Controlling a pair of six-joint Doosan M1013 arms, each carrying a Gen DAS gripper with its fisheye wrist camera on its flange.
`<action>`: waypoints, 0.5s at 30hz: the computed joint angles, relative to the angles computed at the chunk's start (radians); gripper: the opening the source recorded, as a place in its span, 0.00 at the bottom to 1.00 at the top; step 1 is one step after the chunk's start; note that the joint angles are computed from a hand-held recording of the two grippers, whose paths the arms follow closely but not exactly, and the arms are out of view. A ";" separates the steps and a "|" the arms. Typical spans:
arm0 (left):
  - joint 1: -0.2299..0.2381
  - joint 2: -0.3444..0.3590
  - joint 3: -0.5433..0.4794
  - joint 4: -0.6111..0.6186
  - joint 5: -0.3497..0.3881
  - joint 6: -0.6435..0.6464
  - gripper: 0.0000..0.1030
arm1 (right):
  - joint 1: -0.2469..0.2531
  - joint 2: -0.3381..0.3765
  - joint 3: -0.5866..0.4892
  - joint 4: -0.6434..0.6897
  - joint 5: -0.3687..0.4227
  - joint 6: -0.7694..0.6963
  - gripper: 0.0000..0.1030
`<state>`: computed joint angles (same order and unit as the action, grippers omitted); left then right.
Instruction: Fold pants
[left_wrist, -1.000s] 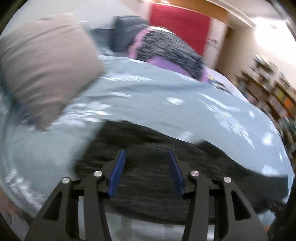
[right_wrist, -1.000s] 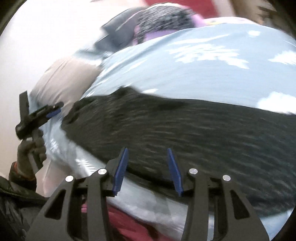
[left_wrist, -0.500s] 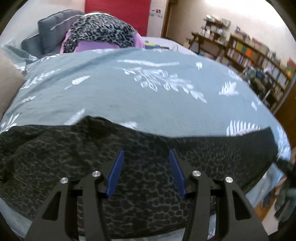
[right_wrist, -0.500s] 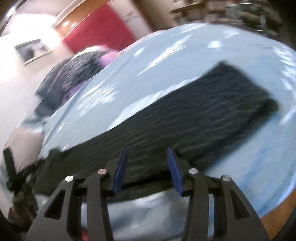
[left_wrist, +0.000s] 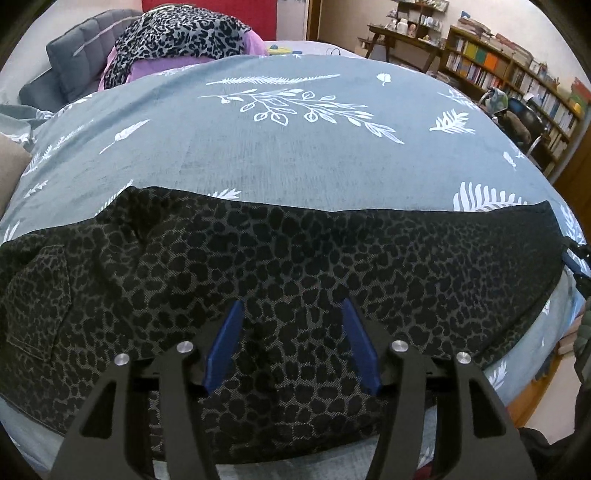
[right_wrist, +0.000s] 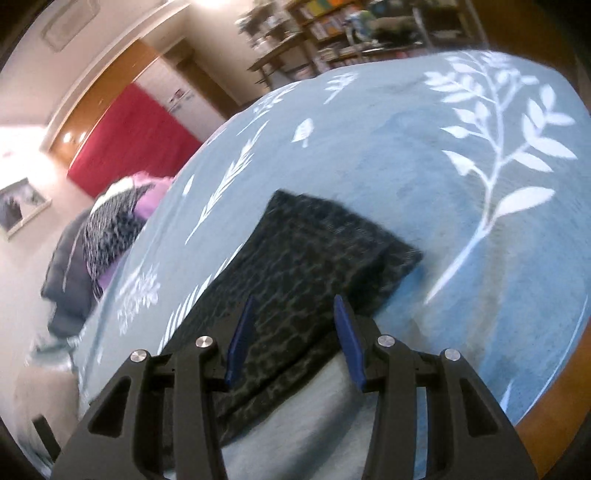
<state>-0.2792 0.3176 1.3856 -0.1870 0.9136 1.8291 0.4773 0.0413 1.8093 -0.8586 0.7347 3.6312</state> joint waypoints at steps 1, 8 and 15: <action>-0.001 0.000 0.001 0.001 -0.001 0.001 0.56 | -0.006 -0.001 -0.001 0.005 0.011 -0.005 0.44; -0.010 0.001 0.002 -0.006 0.000 0.015 0.56 | -0.011 -0.008 0.011 -0.009 0.033 0.033 0.44; -0.030 0.004 0.003 0.004 0.015 0.041 0.57 | -0.043 0.006 0.016 -0.042 -0.034 0.065 0.39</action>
<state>-0.3090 0.3220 1.3888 -0.1825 0.9287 1.8704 0.4345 0.0477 1.8253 -0.9007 0.7005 3.6967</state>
